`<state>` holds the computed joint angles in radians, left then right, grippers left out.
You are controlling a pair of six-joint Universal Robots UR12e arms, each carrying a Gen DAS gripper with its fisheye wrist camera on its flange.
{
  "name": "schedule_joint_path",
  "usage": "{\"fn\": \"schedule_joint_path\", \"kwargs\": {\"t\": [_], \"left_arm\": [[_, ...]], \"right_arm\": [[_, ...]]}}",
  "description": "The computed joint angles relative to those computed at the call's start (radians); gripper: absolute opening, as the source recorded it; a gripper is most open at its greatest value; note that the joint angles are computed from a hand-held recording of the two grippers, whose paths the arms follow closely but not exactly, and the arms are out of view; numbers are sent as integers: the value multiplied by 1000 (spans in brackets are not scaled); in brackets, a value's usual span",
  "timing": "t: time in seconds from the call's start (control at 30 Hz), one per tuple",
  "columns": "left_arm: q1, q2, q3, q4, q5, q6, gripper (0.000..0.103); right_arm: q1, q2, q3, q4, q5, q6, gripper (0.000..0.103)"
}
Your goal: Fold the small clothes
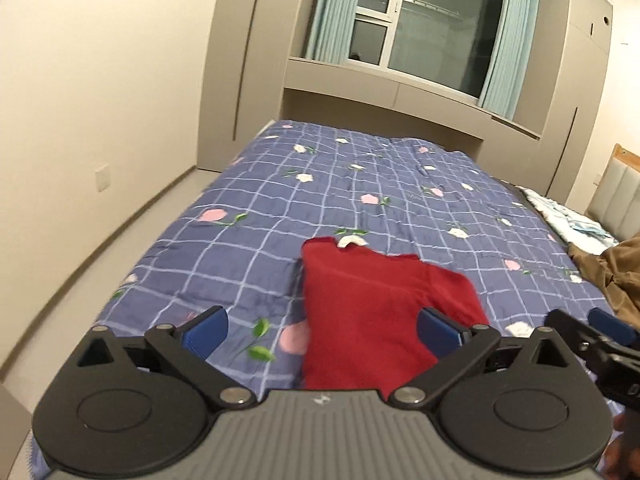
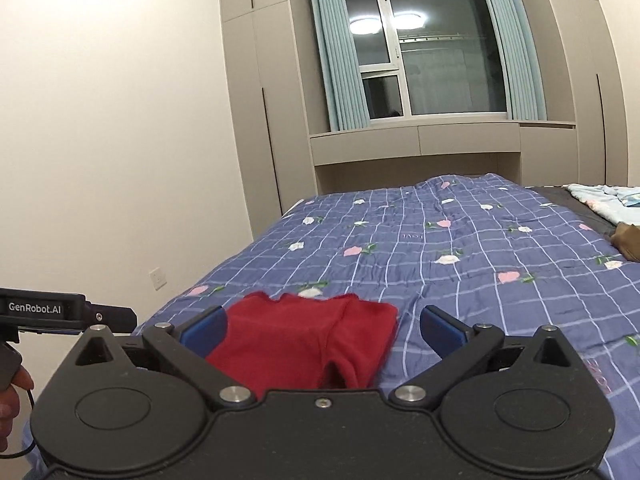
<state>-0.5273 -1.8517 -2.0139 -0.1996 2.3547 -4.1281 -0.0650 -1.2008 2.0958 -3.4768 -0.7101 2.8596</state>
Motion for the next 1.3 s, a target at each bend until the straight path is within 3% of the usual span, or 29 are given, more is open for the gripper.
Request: {"fn": "schedule_joint_path", "kwargs": {"t": [0.27, 0.57, 0.8, 1.3], "left_arm": [[-75, 8, -24, -55, 73, -72, 102], [-127, -7, -31, -81, 82, -100, 102], [-132, -9, -38, -91, 47, -141, 102], [-123, -7, -37, -112, 21, -147, 102]], "right_arm": [[-65, -72, 110, 27, 15, -116, 102], [-102, -85, 167, -60, 25, -102, 102], [-94, -82, 165, -28, 15, -120, 102], [-88, -79, 162, 14, 10, -147, 102]]}}
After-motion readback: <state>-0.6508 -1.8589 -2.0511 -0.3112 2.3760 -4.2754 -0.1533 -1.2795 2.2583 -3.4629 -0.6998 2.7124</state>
